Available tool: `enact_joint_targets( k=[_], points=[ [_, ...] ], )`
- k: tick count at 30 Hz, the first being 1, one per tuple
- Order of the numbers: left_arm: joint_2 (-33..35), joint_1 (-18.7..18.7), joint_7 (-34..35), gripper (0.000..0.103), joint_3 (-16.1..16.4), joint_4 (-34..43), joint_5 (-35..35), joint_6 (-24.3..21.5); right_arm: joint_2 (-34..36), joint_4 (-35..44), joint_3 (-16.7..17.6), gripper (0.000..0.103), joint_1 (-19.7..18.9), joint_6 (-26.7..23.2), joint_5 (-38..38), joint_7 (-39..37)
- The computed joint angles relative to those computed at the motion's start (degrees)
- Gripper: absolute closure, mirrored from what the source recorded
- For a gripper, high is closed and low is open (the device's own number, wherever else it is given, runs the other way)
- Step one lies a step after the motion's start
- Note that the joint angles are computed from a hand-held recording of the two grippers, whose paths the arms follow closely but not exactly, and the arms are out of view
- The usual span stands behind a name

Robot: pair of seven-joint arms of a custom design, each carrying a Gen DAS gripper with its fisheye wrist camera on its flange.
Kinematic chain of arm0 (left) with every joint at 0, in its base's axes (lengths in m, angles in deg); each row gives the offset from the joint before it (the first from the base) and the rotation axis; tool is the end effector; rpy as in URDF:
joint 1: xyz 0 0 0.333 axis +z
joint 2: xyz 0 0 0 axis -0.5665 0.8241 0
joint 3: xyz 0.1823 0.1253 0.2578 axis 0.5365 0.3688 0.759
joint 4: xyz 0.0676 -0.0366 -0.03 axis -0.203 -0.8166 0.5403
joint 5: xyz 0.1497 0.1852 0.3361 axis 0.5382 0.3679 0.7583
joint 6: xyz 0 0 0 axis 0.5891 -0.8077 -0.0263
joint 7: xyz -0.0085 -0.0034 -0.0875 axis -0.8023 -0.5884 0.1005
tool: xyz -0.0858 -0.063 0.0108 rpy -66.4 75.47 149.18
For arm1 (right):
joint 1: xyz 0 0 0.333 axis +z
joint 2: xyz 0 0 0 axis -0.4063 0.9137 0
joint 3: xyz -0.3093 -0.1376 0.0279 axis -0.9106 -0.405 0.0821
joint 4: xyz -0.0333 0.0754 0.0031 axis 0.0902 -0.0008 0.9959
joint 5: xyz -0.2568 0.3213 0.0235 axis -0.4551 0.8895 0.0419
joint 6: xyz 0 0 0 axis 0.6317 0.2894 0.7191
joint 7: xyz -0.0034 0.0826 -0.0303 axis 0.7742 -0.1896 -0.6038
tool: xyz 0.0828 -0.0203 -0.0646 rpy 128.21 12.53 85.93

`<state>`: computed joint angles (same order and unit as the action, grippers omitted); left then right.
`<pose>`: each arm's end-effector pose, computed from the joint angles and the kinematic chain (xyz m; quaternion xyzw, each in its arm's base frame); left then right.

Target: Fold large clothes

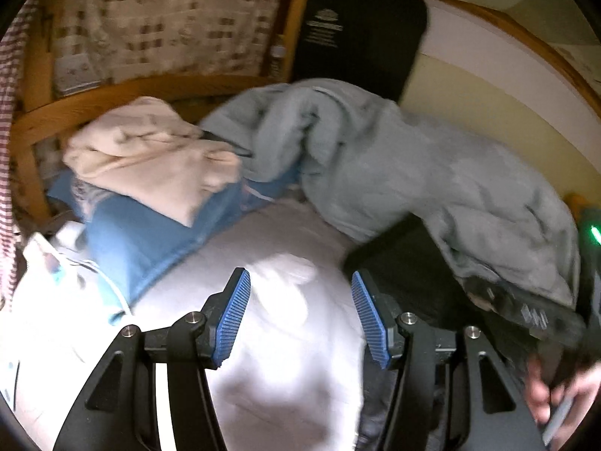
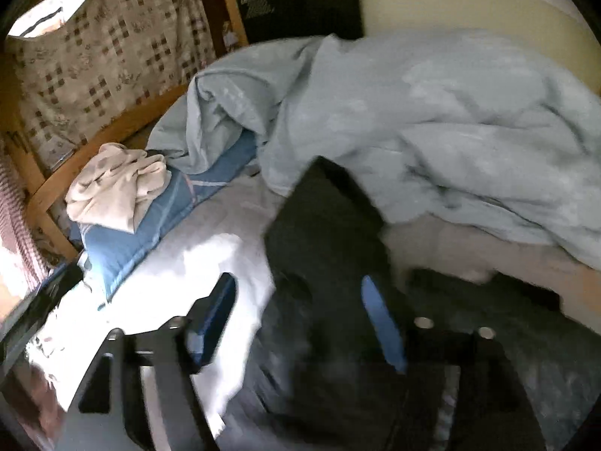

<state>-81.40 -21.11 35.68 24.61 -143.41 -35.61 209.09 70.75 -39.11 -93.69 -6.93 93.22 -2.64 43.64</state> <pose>0.3837 -0.1839 0.5831 -0.7613 0.4452 -0.3267 0.3399 0.5284 0.0861 0.5796 -0.7577 0.5154 -0.1296 0.3787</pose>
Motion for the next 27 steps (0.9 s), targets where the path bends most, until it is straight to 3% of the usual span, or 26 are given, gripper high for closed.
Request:
enact_joint_targets(
  k=[3, 7, 9, 11, 12, 14, 15, 16, 17, 18, 22, 24, 27],
  points=[
    [0.76, -1.30, 1.66, 0.048, 3.08, -1.09, -1.57, 0.75, 9.05, 9.31, 4.28, 0.019, -1.03, 1.22, -7.59, 10.95],
    [2.71, -2.07, 3.90, 0.048, 5.50, -1.35, -3.69, 1.30, 22.52, 24.67, 6.99, 0.019, -1.90, -2.21, -29.51, 32.11],
    [3.87, -3.31, 5.62, 0.048, 7.02, -1.45, -5.19, 2.12, 29.39, 33.33, 7.07, 0.019, -1.71, -8.29, -35.24, 39.47],
    [4.91, -4.47, 7.52, 0.048, 8.15, -1.49, -6.61, 3.13, 34.16, 39.27, 8.50, 0.019, -2.99, -13.80, -34.72, 40.28],
    [5.27, -4.66, 8.39, 0.048, 8.20, -1.32, -6.92, 3.17, 36.46, 41.81, 9.45, 0.019, -3.76, -16.27, -33.45, 39.80],
    [5.95, -4.49, 9.54, 0.047, 7.67, -0.74, -6.99, 2.68, 36.99, 41.47, 10.74, 0.021, -4.48, -15.74, -32.72, 37.70],
    [6.35, -4.76, 10.14, 0.045, 7.79, -0.58, -7.28, 2.59, 36.30, 39.90, 11.05, 0.033, -4.46, -13.89, -33.18, 36.47],
    [6.72, -5.35, 10.87, 0.042, 8.24, -0.61, -7.84, 2.78, 35.31, 38.13, 11.08, 0.064, -4.05, -12.23, -34.53, 35.38],
    [6.97, -6.00, 11.49, 0.041, 8.71, -0.72, -8.54, 3.14, 34.50, 36.91, 11.25, 0.089, -3.94, -11.77, -35.27, 34.15],
    [7.03, -6.47, 11.93, 0.039, 8.94, -0.79, -9.18, 3.22, 33.03, 35.10, 12.12, 0.100, -4.50, -11.77, -34.10, 31.74],
    [5.99, -6.06, 11.38, 0.016, 7.66, -0.80, -9.62, 2.45, 22.66, 22.73, 15.68, 0.100, -8.98, -4.51, -17.12, 16.86],
    [5.23, -5.73, 10.72, 0.011, 7.11, -1.04, -9.65, 2.97, 15.60, 15.97, 15.07, 0.100, -9.96, -3.70, -6.23, 7.38],
    [4.47, -6.29, 10.65, 0.008, 7.13, -1.69, -10.60, 4.64, 4.22, 6.18, 10.61, 0.100, -9.24, -6.55, 5.28, -5.60]
  ],
)
